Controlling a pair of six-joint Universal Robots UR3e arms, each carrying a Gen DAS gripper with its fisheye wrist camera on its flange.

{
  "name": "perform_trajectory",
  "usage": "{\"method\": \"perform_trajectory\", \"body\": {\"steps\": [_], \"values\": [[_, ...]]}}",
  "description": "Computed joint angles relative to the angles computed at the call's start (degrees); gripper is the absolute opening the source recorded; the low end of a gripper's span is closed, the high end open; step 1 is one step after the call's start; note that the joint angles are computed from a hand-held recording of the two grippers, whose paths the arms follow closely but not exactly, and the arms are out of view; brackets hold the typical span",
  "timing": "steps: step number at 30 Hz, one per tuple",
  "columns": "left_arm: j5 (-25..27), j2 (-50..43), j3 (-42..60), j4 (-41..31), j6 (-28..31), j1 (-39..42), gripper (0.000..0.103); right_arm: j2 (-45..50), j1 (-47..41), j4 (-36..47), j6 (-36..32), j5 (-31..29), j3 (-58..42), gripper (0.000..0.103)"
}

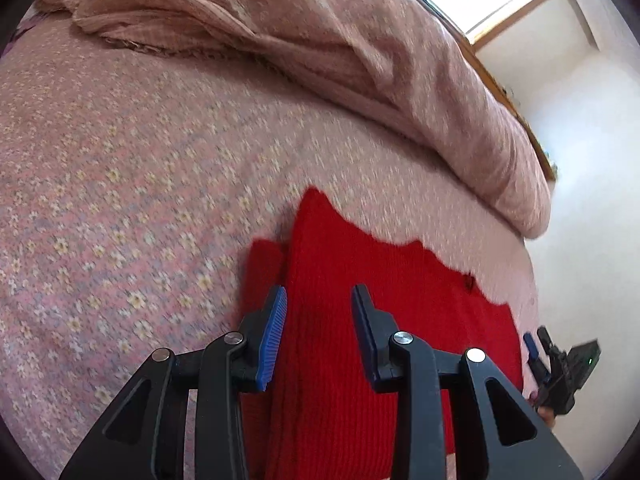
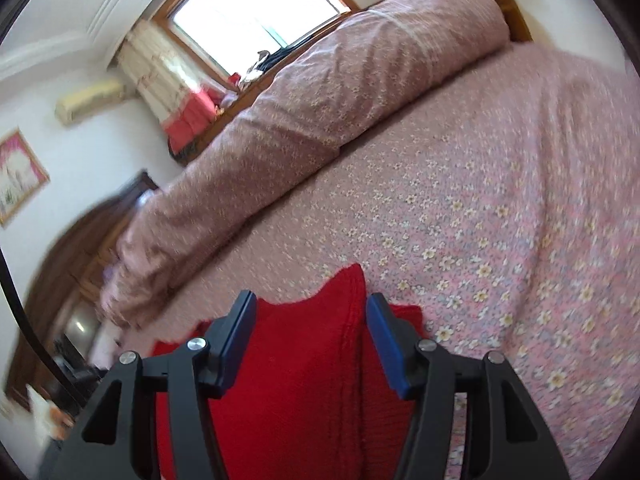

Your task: Fold small clothes

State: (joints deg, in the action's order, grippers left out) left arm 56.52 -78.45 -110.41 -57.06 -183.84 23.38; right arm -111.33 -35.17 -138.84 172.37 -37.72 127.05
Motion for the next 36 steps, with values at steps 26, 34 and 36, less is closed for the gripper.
{"method": "perform_trajectory", "body": {"steps": [26,34,36], "values": [[16.68,4.77,-7.89,10.21,-3.31,-12.3,0.005,1.84,9.77,1.3,-9.02,-15.05,-2.92,0.011],[15.02,6.55,-8.1,8.66,-2.21,-10.09,0.004,3.27,11.85,-10.32,-2.51,-17.13,-1.41,0.01],[14.54,7.48,-8.11,8.11,-1.82,-9.41,0.004,3.6,12.8,-12.62,-1.44,-17.75,-1.53,0.01]]}}
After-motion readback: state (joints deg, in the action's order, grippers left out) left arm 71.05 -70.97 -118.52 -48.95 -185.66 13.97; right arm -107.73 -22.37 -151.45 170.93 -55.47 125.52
